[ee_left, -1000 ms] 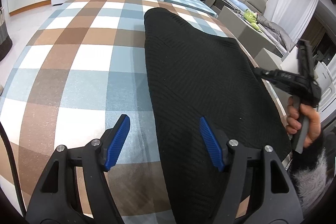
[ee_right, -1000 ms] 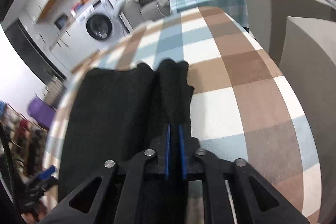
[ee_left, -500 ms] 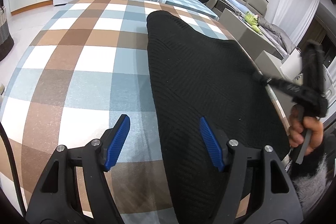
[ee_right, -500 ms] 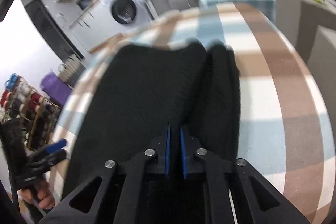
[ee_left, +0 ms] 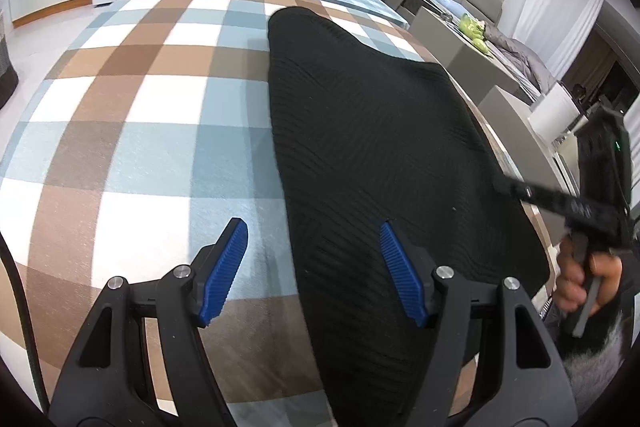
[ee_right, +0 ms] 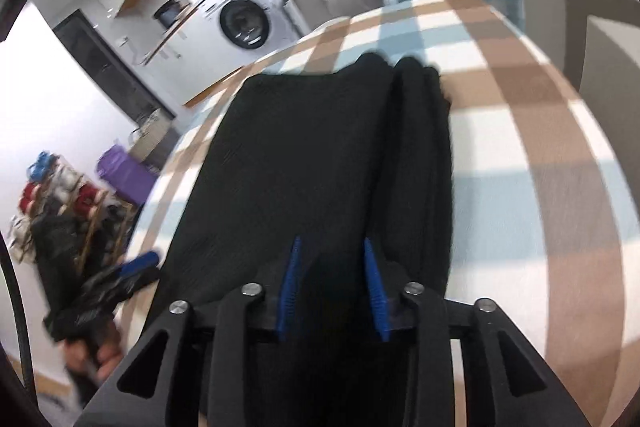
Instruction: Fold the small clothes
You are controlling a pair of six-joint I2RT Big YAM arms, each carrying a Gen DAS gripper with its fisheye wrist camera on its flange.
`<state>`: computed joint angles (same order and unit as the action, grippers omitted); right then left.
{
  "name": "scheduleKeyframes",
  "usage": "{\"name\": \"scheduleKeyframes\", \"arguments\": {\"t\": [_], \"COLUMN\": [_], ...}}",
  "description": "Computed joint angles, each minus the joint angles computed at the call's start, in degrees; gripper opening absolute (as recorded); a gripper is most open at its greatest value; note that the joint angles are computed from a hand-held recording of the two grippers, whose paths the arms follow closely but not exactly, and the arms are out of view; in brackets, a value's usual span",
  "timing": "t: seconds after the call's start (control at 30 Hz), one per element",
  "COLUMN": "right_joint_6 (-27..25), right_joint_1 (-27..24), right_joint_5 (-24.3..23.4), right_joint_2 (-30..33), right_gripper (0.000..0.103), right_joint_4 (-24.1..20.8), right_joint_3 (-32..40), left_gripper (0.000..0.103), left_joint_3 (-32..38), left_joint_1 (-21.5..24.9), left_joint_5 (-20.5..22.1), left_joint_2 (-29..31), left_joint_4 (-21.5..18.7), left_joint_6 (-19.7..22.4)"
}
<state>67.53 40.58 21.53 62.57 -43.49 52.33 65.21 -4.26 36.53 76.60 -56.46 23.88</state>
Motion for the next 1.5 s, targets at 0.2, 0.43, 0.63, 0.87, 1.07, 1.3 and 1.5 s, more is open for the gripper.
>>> {"name": "scheduleKeyframes", "arguments": {"t": [0.2, 0.43, 0.63, 0.87, 1.07, 1.3, 1.5], "right_joint_6": [7.6, 9.2, 12.8, 13.8, 15.5, 21.3, 21.0], "right_joint_1": [10.7, 16.1, 16.9, 18.8, 20.2, 20.3, 17.5], "right_joint_5": [4.8, 14.6, 15.7, 11.7, 11.6, 15.0, 13.0], "right_joint_2": [-1.0, -0.6, -2.2, -1.5, -0.8, -2.5, -2.4], "right_gripper": [0.033, 0.006, 0.006, 0.016, 0.017, 0.053, 0.053], "right_joint_4": [-3.0, -3.6, -6.1, -8.2, -11.9, -17.9, -13.9], "right_joint_3": [-0.1, 0.5, -0.4, 0.6, 0.9, 1.3, -0.4], "left_gripper": [0.066, 0.066, 0.066, 0.066, 0.066, 0.066, 0.066], "left_joint_3": [-1.9, -6.5, -8.1, -8.2, -8.8, -8.0, -6.8], "left_joint_1": [-0.3, 0.3, 1.9, 3.0, 3.6, 3.0, 1.3], "left_joint_5": [0.7, -0.9, -1.3, -2.0, -2.2, -2.4, -2.8], "left_joint_2": [-2.4, -7.1, -8.4, -9.1, -10.0, -9.1, -7.3], "left_joint_4": [-2.5, -3.9, -5.7, -8.2, -8.9, -7.6, -5.4], "left_joint_6": [4.1, 10.8, 12.7, 16.3, 17.8, 15.4, 12.1]}}
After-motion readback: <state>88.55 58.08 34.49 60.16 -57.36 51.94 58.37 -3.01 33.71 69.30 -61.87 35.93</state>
